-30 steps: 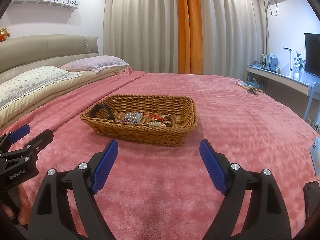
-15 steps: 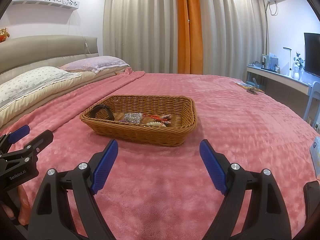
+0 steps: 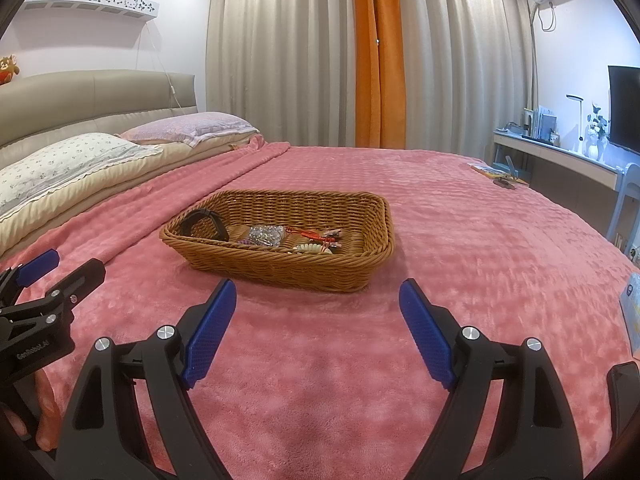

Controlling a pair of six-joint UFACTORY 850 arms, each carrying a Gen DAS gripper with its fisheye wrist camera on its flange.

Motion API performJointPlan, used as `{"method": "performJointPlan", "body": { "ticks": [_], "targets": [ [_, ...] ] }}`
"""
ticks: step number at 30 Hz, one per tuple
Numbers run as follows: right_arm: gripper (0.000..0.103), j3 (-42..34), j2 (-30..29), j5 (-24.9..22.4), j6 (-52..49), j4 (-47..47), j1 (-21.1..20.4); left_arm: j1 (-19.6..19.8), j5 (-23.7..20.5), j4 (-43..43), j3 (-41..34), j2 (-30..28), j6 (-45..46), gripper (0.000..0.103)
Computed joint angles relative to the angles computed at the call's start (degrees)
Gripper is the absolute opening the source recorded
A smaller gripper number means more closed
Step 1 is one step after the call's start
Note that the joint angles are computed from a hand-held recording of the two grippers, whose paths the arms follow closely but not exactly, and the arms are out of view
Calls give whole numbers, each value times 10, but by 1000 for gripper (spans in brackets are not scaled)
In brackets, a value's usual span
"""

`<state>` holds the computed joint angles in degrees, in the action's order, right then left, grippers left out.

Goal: Organize jewelry

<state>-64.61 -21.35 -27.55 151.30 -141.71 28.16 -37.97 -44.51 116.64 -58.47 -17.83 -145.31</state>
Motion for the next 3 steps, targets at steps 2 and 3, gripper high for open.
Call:
{"method": "performJointPlan", "body": {
  "ticks": [2,3],
  "targets": [
    [80,0,0,0,-1,0,0,1,1,-1,0,0,2,95],
    [80,0,0,-1,-1,0,0,1,2,-2,0,0,3,95]
  ]
}}
